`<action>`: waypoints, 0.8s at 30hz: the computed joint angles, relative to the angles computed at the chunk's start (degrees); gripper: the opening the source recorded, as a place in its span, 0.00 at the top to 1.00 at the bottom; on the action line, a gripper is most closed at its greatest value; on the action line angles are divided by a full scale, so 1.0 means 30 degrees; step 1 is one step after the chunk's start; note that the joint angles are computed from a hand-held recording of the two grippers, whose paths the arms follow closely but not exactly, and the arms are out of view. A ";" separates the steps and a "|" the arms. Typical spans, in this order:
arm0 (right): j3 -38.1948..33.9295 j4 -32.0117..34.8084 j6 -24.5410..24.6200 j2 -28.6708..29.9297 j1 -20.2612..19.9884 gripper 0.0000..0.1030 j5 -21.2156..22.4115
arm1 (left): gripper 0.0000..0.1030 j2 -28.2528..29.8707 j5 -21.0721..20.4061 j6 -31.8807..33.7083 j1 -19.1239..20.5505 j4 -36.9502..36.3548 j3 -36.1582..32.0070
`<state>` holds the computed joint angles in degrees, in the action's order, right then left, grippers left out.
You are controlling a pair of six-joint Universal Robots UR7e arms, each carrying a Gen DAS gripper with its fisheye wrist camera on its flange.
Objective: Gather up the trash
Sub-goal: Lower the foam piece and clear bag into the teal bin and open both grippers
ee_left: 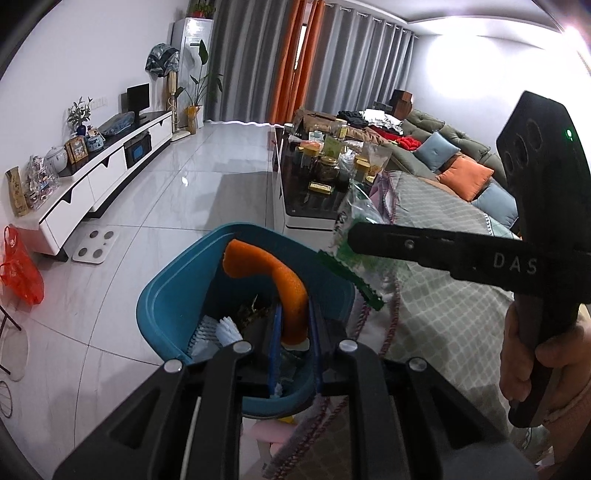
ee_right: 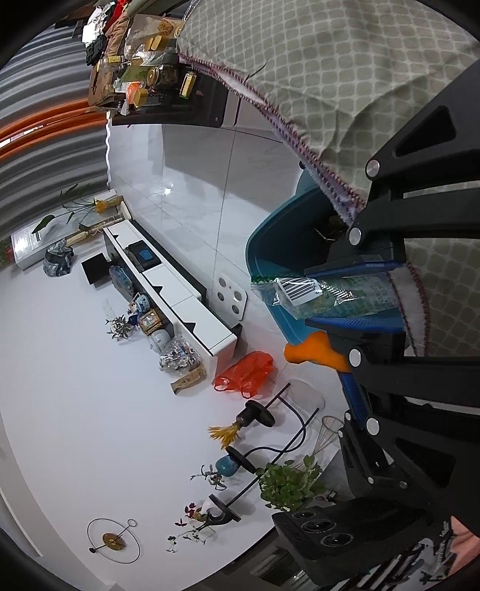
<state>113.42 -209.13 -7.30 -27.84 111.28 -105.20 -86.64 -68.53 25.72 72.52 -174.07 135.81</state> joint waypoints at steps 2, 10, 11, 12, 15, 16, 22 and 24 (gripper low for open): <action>-0.0233 0.0343 0.0092 0.0068 -0.0045 0.80 -0.0031 | 0.86 0.0161 0.0082 -0.0048 0.0078 -0.0060 -0.0069; -0.1125 0.1536 0.0244 0.0465 -0.0014 0.79 -0.0626 | 0.85 0.0828 0.0078 -0.0209 0.0453 0.0042 -0.0585; -0.1224 0.1622 0.0305 0.0510 0.0011 0.79 -0.0673 | 0.85 0.0934 -0.0054 -0.0251 0.0553 0.0156 -0.0710; -0.1360 0.1787 0.0437 0.0567 -0.0017 0.78 -0.0683 | 0.85 0.1036 -0.0250 -0.0392 0.0696 0.0351 -0.0884; -0.1643 0.2092 0.0628 0.0706 -0.0045 0.75 -0.0732 | 0.85 0.1333 -0.0417 -0.0437 0.1067 0.0758 -0.1303; -0.1763 0.2172 0.0674 0.0776 -0.0013 0.74 -0.0844 | 0.85 0.1452 -0.0445 -0.0477 0.1163 0.0844 -0.1420; -0.2054 0.2407 0.0962 0.0951 -0.0091 0.61 -0.1134 | 0.76 0.2096 -0.0334 -0.0951 0.1788 0.1584 -0.2235; -0.2012 0.2422 0.1052 0.0931 -0.0182 0.60 -0.1174 | 0.71 0.2233 -0.0387 -0.1210 0.1984 0.1648 -0.2422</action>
<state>107.38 -201.87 -4.14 -25.05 110.73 -108.72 -79.94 -69.69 22.09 78.47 -169.13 128.54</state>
